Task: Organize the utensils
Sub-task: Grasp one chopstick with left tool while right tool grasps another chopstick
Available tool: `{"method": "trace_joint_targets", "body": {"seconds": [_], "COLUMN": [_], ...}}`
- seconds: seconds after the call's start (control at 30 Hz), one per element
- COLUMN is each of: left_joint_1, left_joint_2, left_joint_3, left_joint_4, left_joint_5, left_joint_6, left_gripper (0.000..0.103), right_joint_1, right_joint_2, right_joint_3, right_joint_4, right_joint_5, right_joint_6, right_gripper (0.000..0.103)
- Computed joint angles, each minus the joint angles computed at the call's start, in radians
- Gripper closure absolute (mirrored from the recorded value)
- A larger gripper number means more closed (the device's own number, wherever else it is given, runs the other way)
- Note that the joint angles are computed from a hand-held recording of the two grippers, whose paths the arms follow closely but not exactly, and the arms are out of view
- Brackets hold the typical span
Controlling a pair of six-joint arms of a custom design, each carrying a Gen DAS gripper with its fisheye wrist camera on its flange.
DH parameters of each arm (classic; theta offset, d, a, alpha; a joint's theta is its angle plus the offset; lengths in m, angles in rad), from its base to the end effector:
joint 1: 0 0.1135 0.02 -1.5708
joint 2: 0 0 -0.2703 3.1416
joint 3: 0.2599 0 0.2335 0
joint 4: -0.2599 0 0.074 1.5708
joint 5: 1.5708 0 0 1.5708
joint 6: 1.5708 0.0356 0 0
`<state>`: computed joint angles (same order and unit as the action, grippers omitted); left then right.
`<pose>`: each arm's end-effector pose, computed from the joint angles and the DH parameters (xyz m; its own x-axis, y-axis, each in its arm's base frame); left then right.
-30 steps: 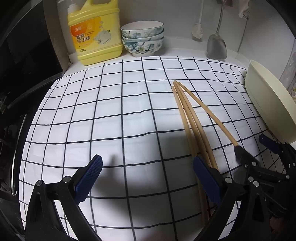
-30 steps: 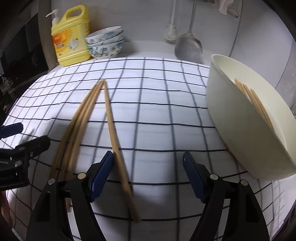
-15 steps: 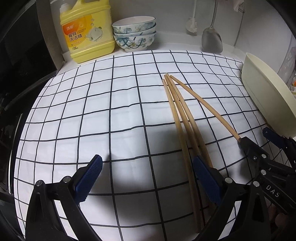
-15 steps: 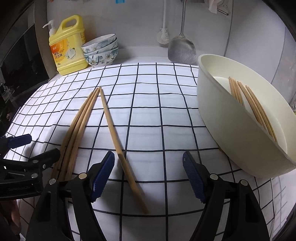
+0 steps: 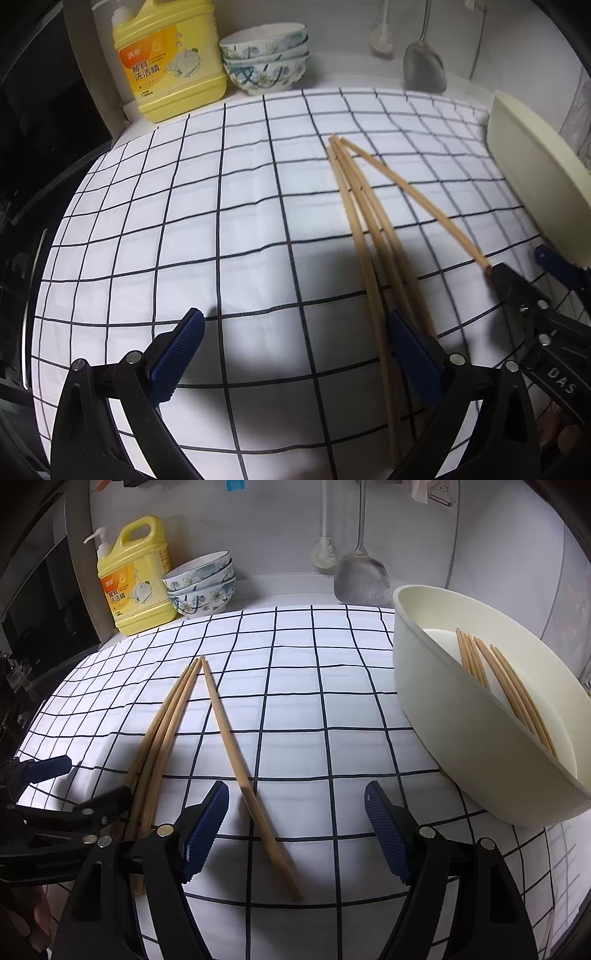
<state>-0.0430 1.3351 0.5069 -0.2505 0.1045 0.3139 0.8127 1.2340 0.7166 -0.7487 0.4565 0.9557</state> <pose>0.2050 -0.0125 0.1542 -0.8091 0.3422 -0.4778 0.3594 0.9314 0.0584 0.1408 0.1259 0.2081 -0.8365 0.1828 -0.5166 0.2120 0.9773 0.0024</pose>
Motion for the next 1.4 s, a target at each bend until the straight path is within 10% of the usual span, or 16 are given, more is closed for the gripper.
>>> {"method": "trace_joint_targets", "body": {"seconds": [0.5, 1.17, 1.4], "left_joint_1": [0.212, 0.046, 0.025], "left_joint_2": [0.121, 0.220, 0.190], "left_joint_3": [0.104, 0.168, 0.154], "left_joint_4": [-0.014, 0.053, 0.063], "left_joint_5": [0.067, 0.055, 0.090], "left_joint_6": [0.089, -0.017, 0.020], "left_gripper": [0.005, 0.007, 0.047], "right_joint_1": [-0.043, -0.139, -0.131], "right_joint_2": [0.025, 0.107, 0.130], "right_joint_3": [0.023, 0.019, 0.035], "right_joint_4": [0.023, 0.145, 0.172], "right_joint_5": [-0.025, -0.121, -0.130], "right_joint_6": [-0.097, -0.268, -0.306], "right_gripper": [0.030, 0.030, 0.048]}}
